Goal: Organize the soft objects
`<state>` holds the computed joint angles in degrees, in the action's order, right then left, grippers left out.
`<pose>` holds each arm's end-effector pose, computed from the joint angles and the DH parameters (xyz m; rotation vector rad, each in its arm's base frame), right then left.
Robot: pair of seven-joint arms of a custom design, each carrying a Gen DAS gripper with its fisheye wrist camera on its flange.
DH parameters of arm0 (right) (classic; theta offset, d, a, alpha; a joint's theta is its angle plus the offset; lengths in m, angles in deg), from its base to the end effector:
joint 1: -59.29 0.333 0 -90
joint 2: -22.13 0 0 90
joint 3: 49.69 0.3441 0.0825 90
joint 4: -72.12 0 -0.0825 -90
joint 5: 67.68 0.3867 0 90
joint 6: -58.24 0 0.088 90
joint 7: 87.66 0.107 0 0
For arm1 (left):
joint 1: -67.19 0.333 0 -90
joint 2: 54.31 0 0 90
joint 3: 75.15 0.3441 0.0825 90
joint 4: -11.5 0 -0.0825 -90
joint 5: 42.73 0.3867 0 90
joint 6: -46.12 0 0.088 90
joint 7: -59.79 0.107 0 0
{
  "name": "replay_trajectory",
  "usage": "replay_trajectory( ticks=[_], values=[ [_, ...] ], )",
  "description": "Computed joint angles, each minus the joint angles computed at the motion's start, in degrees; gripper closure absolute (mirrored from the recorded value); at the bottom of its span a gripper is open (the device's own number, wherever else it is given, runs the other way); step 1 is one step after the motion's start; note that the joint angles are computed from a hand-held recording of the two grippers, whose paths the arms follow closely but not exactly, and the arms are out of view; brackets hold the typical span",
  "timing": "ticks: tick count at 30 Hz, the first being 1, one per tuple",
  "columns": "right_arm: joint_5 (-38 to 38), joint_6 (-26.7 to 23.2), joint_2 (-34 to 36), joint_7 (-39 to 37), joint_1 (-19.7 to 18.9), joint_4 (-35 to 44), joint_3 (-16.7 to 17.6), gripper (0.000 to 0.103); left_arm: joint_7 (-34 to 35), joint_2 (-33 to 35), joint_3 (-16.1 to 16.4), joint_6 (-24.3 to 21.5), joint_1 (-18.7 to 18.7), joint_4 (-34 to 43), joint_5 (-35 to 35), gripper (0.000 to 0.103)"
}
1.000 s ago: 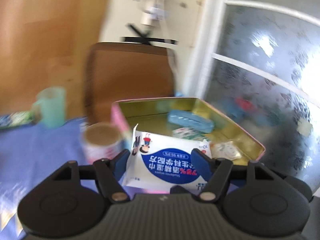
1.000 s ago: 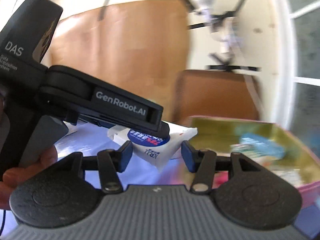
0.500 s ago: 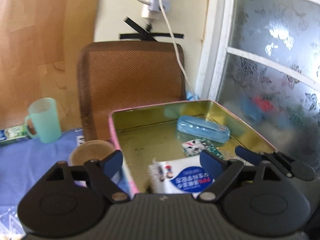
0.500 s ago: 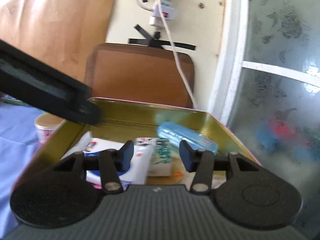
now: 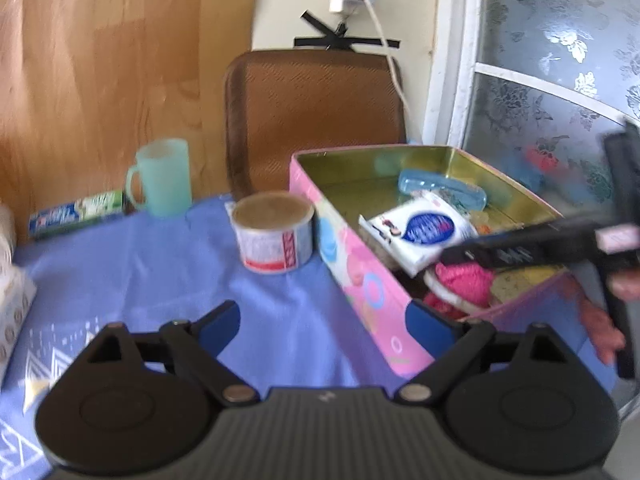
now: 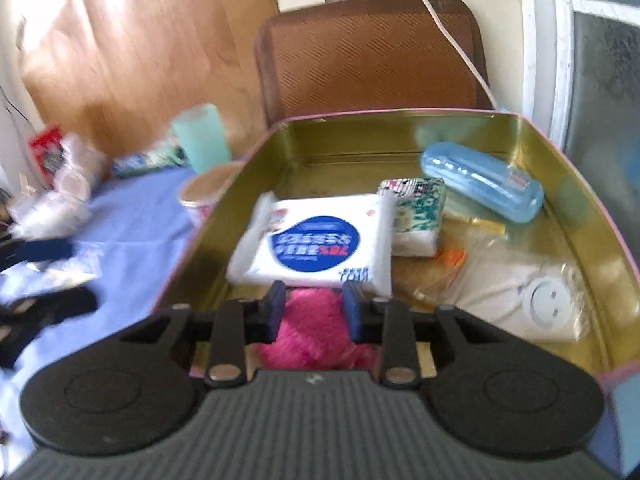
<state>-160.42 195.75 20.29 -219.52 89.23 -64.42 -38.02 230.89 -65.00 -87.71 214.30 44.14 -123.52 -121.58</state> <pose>0.3808 0.3286 0.3689 -1.2382 1.8424 -0.8907 0.4343 -0.2384 0.4778 -0.9864 2.3715 -1.2202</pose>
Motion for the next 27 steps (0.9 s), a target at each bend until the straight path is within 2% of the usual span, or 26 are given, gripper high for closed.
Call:
replay_trajectory(
  ticks=[4,7,10,12,17,22,23,27],
  values=[
    [7.32,-1.55,4.45,-9.30,-0.98,5.84,-1.44,0.069,-5.45,-0.35,-0.65,2.17,0.13,-1.39,4.69,0.010],
    [9.04,-3.95,5.35,-9.61,-0.54,7.40,-1.85,0.069,-7.55,-1.18,-0.08,3.15,-0.52,-2.61,6.45,0.006],
    [6.39,-6.62,3.72,-3.61,0.96,5.93,-1.02,0.068,-7.91,-1.91,0.94,3.52,-1.24,-3.38,6.03,0.002],
    [3.69,-10.38,2.51,1.05,2.85,4.55,0.74,0.068,-8.62,-2.35,1.33,3.66,-1.46,-3.90,6.02,0.000],
    [1.18,-25.39,3.86,10.08,10.09,3.75,6.00,0.068,-7.40,-4.48,2.19,3.65,-2.45,-5.85,4.78,0.000],
    [3.17,-38.45,9.48,15.29,17.70,7.20,7.87,0.065,-4.58,-6.48,2.81,4.27,-3.71,-7.80,2.71,0.000],
    [3.78,-40.40,10.44,16.51,19.05,7.90,7.77,0.061,-4.07,-6.84,2.85,4.44,-3.92,-8.10,2.20,0.000],
    [4.71,-40.69,12.26,21.39,21.65,9.18,6.51,0.058,1.88,-8.18,3.27,5.25,-5.22,-8.75,-4.16,0.000]
  ],
)
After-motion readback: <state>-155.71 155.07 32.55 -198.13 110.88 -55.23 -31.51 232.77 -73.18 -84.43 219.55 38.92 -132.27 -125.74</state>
